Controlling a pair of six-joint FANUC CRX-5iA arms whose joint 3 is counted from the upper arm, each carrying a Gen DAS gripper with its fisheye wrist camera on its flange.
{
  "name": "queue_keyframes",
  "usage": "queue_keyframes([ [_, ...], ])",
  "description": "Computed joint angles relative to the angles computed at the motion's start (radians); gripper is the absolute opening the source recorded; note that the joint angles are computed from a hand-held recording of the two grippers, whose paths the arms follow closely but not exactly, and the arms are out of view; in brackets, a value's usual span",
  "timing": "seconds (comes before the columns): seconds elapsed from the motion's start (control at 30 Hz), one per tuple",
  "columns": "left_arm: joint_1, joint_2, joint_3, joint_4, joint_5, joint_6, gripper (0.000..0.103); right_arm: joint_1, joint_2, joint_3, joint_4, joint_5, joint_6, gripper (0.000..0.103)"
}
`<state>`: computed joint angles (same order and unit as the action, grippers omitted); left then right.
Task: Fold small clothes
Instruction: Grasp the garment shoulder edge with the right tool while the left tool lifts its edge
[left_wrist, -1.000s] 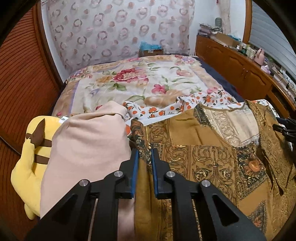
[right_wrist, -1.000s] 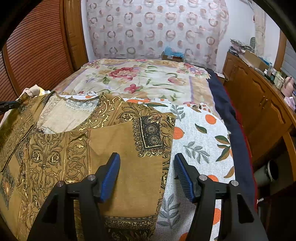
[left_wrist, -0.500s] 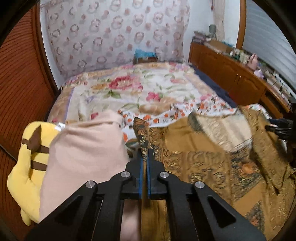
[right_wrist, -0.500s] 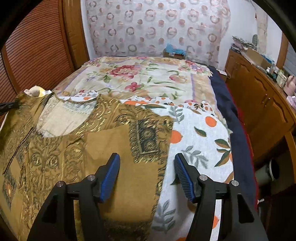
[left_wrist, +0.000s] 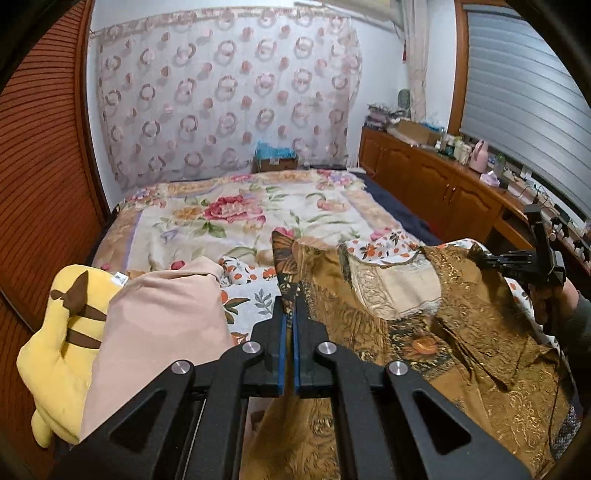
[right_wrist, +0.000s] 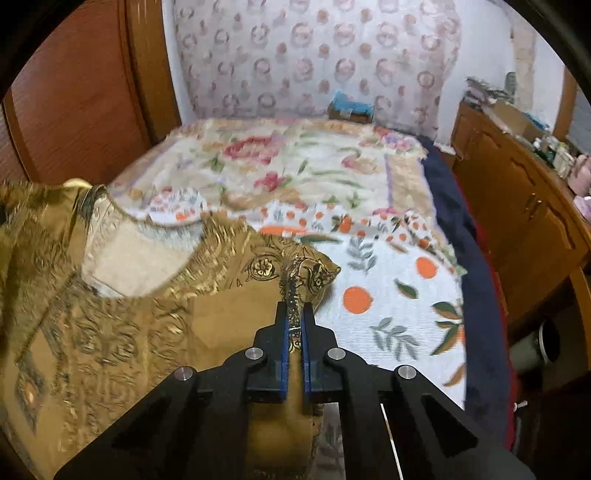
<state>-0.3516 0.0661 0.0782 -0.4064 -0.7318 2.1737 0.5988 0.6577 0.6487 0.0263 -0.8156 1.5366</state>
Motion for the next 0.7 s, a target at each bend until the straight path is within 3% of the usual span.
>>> queue_keyframes([
  [0.2,-0.053,-0.121,-0.074,-0.103,-0.023,0.118,0.003,0.01,-0.235,-0.314,0.006,0.249,-0.03,0.004],
  [0.3,-0.088,-0.178,-0.106,-0.156,-0.05,0.176,0.003,0.016,-0.349,-0.443,-0.019,0.324,-0.013,0.004],
  [0.4,-0.138,-0.243,-0.152,-0.234,-0.075,0.264,0.003,0.034,-0.45,-0.583,0.044,0.383,-0.061,0.004],
  [0.7,-0.341,-0.372,-0.253,-0.39,-0.232,0.486,0.003,0.071,-0.725,-0.881,0.036,0.414,-0.04,0.004],
])
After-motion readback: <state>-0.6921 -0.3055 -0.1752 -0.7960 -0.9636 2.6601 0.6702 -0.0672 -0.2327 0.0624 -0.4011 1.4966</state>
